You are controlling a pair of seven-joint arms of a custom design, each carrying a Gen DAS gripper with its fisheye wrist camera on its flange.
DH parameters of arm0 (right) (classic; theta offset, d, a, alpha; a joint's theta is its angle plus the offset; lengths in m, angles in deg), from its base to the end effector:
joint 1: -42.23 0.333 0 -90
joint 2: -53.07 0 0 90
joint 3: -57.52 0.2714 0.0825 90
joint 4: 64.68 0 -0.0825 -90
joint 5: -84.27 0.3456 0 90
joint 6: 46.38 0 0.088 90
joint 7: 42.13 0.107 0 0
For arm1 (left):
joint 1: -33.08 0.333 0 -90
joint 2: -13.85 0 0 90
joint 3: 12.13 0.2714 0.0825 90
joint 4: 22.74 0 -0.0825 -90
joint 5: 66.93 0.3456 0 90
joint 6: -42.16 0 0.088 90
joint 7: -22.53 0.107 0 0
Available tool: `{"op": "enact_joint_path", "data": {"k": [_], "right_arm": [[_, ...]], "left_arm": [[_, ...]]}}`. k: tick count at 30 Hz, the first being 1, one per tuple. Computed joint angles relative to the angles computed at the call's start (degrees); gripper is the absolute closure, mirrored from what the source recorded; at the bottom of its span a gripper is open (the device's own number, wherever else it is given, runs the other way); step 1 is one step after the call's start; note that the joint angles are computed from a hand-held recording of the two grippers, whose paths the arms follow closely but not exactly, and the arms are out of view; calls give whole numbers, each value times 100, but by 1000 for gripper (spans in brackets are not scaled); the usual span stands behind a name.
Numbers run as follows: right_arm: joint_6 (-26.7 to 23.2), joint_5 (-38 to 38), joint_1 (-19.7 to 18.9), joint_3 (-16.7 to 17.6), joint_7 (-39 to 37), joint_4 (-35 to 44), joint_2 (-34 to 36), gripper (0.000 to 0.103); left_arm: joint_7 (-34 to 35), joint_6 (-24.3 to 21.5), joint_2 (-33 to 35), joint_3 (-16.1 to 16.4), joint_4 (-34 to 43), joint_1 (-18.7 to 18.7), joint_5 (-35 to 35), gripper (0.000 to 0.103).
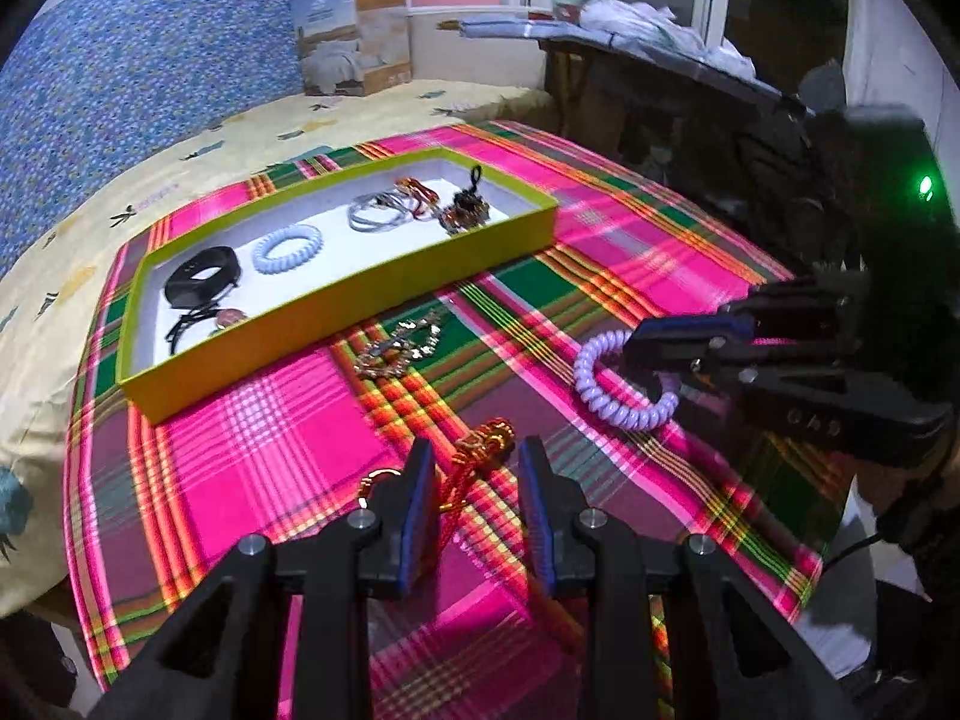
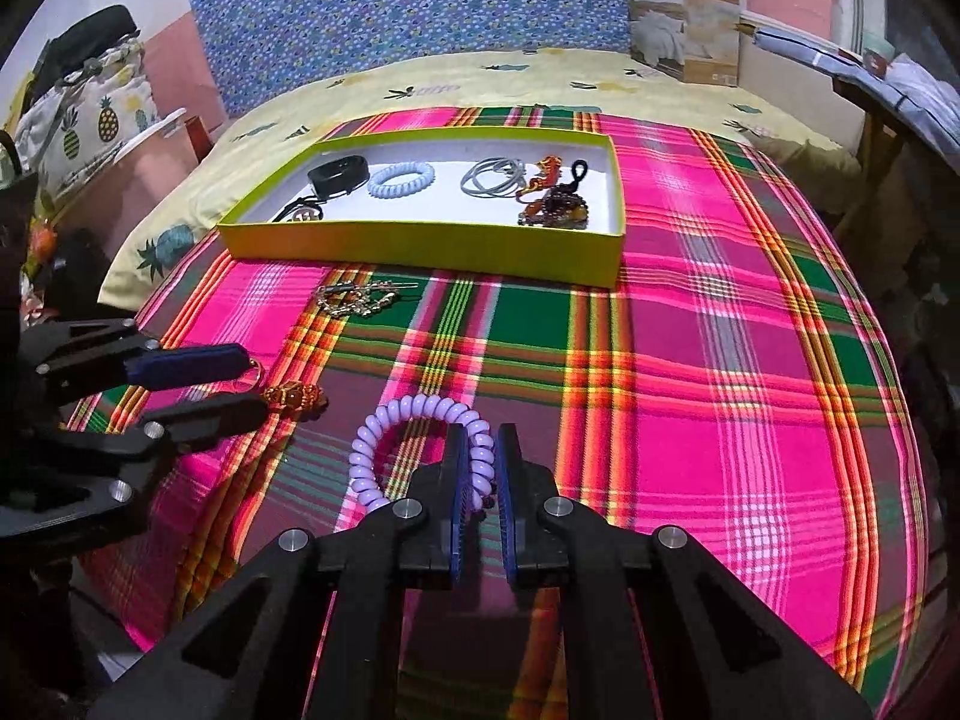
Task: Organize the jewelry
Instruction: 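Carry the orange tassel and lavender coil into the yellow box with both tools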
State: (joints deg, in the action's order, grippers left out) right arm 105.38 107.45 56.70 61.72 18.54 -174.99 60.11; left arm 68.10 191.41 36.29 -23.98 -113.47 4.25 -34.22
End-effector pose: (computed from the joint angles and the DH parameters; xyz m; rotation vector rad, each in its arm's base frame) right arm 0.5648 0.1780 0.4664 -2.1837 1.2438 -0.3419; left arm 0.5076 -0.4248 0.4600 -1.5674 2.1057 -0.8376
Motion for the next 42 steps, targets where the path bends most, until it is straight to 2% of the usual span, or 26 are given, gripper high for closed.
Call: {"op": "enact_joint_path", "data": {"k": [4,5,6,9,20,29,36,42], "right_arm": [[9,55,-18,-6,-30,-4,-6,94],[14,67,-20,-6,-37,-5,-8,94],[19,81,-23,-5,-43,-6,-9,94],[32,121,-28,-2,-63,-10,-10,94],[146,477,-61,7,-245,-112,-155,94],[152,795,-54,18,-435,-40,-199,94],[131,769,-26,42,-469,277,-23,94],[43,701,-38,89,-458,931,410,94]], "left_arm": [[187,-190,144,-43,176,10,-154,73],[188,-209,153,-39,191,6,-176,77],[170,-212,154,-22,193,-7,-166,86],[153,-247,173,-1,233,-38,-145,95],[-572,241,-227,82,-208,47,-36,96],[-1309,356,-454,99,-386,153,158,96],[-1357,419,-469,68,-328,299,117,96],[-1098,374,-254,80,47,425,-85,96]]}}
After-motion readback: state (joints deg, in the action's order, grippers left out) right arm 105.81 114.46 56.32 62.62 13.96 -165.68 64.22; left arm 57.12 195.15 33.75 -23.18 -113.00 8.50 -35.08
